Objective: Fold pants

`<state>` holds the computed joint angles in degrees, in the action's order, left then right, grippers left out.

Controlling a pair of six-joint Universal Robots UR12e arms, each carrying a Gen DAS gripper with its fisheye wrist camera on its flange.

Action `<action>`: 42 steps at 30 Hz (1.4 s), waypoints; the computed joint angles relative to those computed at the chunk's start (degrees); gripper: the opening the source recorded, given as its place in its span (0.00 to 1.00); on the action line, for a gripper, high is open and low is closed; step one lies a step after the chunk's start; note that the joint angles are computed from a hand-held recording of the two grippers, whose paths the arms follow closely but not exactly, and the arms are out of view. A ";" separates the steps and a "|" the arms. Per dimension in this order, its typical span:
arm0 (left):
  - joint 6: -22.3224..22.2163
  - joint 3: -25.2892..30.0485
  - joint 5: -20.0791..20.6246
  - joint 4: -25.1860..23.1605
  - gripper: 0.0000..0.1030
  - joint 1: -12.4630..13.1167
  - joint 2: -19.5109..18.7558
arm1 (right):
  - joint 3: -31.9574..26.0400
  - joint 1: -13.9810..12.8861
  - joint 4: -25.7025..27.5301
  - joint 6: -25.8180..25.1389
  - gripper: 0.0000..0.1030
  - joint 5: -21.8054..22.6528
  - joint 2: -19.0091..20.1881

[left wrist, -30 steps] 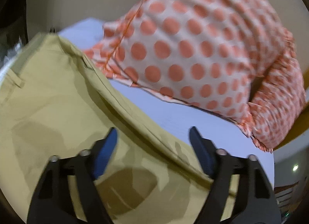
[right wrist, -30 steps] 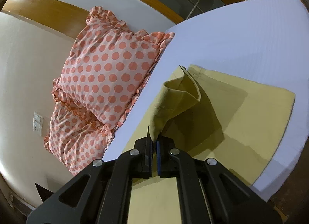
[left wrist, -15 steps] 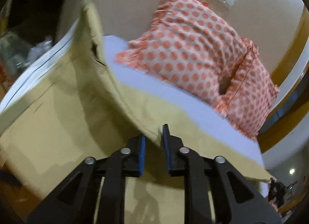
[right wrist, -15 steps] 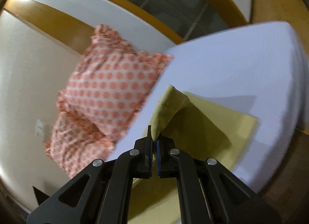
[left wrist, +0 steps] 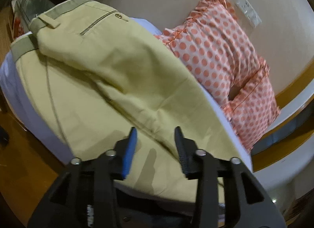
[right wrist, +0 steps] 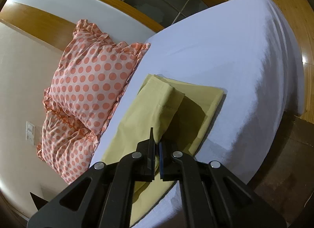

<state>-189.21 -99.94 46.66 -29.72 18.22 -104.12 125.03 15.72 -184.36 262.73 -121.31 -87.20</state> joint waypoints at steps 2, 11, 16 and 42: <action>-0.48 1.21 -1.45 -2.58 0.40 -0.21 -0.71 | -0.11 -0.04 0.00 0.21 0.03 0.03 0.09; -7.70 3.08 -3.77 -7.84 0.44 -1.44 -2.59 | -0.17 -0.42 0.55 0.55 0.03 0.51 0.23; -8.62 3.11 -9.57 -14.37 0.44 -1.46 -2.65 | -0.36 -0.50 0.76 1.01 0.03 0.70 0.62; -2.71 -2.85 5.21 -0.12 0.03 -0.49 1.20 | -0.36 0.27 7.81 0.52 0.03 -1.38 -1.19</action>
<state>-191.92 -102.78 51.87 -29.84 17.73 -102.92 124.67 15.98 -176.54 263.25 -122.70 -88.39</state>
